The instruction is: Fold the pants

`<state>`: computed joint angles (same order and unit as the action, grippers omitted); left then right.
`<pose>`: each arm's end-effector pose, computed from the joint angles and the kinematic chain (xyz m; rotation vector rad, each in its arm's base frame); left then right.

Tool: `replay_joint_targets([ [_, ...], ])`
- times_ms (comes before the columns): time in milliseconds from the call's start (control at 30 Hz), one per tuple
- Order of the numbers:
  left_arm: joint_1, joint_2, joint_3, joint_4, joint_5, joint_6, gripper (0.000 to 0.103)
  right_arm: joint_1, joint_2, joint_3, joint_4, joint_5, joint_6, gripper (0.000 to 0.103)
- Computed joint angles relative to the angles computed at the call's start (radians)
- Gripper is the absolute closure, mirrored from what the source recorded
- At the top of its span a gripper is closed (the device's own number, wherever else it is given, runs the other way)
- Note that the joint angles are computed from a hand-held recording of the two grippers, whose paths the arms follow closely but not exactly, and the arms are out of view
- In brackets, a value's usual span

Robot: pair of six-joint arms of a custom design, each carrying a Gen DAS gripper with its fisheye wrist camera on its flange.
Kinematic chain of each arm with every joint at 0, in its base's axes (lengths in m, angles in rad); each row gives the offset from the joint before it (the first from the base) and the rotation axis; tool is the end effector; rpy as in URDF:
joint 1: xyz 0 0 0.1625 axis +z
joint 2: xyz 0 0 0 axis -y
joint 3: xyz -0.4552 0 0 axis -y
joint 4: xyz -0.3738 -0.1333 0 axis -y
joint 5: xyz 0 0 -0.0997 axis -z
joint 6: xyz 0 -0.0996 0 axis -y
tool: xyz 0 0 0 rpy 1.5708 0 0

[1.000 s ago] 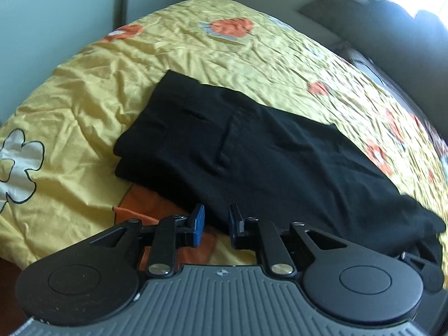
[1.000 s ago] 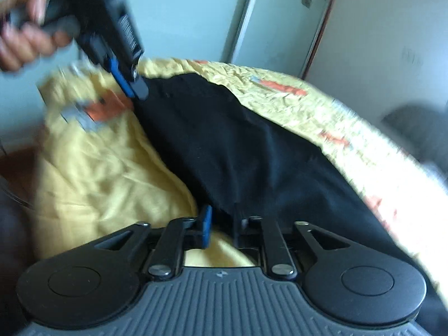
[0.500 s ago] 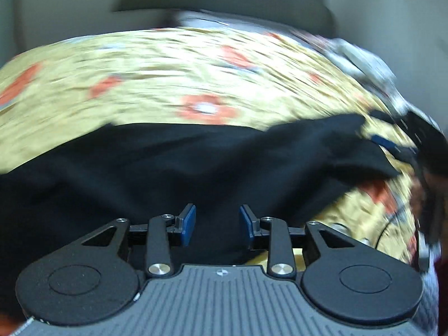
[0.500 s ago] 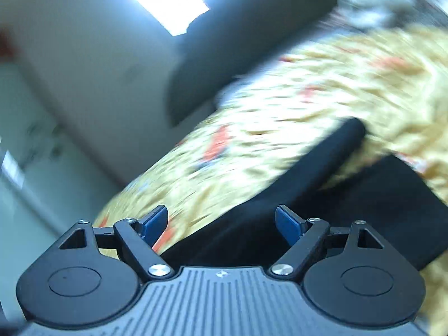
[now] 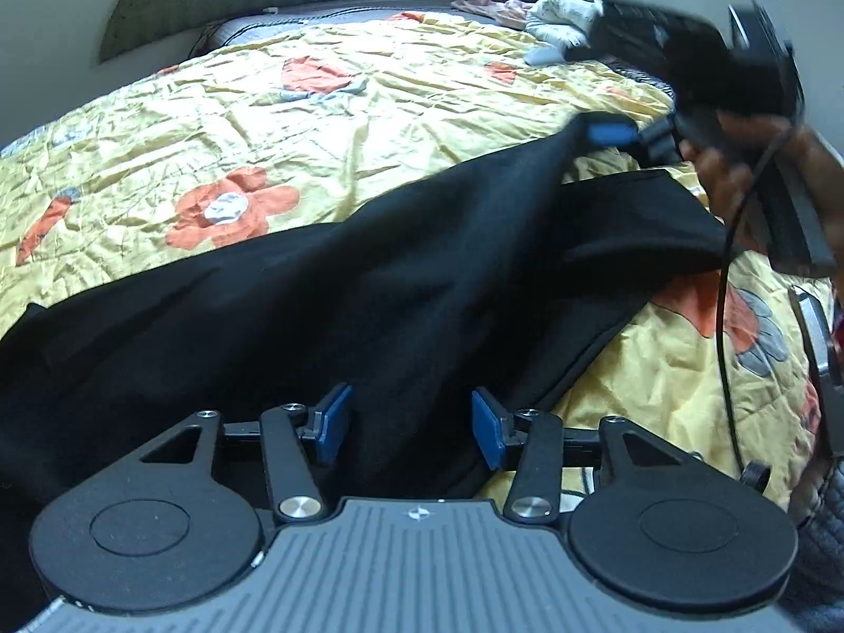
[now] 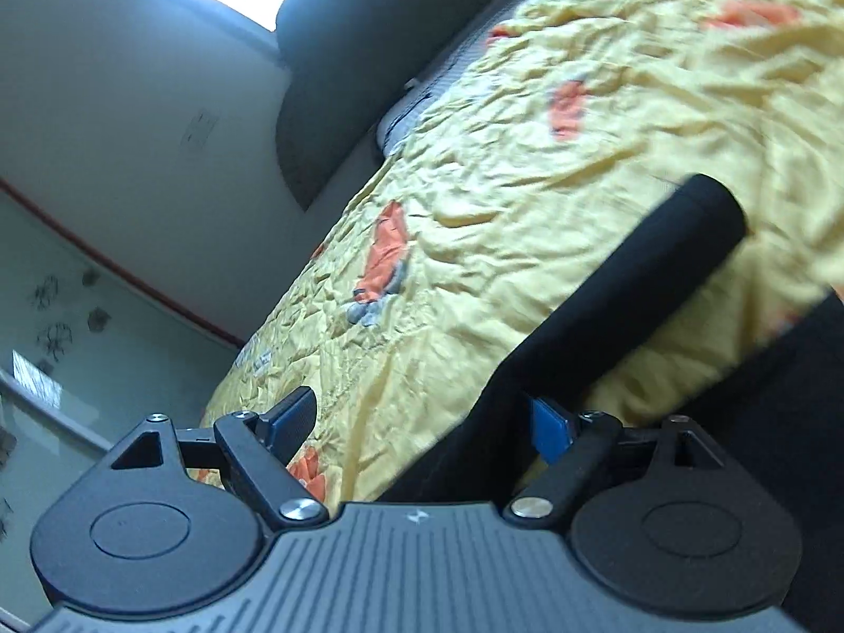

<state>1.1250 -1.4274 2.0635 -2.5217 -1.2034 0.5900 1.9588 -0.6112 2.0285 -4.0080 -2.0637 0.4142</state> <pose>-0.0584 -0.5144 0.3335 1.2804 2.4096 -0.3953 0.2905 -0.4829 0.0933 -0.4060 -2.6351 1.6188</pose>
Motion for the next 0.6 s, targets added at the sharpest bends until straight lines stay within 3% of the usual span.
replay_joint_targets([
  [133, 0.016, 0.024, -0.032, 0.007, -0.015, -0.061, 0.049, -0.029, 0.000, -0.126, 0.169, 0.033, -0.117, 0.017],
  [233, 0.020, 0.037, -0.048, 0.005, -0.019, -0.092, 0.049, -0.034, 0.017, -0.198, 0.264, -0.036, -0.148, 0.017],
  [400, 0.021, 0.041, -0.031, -0.045, -0.014, -0.079, 0.052, -0.018, 0.038, -0.120, -0.081, -0.032, -0.204, 0.017],
  [500, 0.020, 0.042, -0.011, -0.090, -0.014, -0.053, 0.052, -0.014, 0.026, -0.057, -0.148, -0.100, -0.126, 0.016],
  [600, 0.018, 0.044, 0.009, -0.134, -0.010, -0.035, 0.051, -0.064, 0.009, 0.036, -0.164, -0.026, 0.018, 0.016],
])
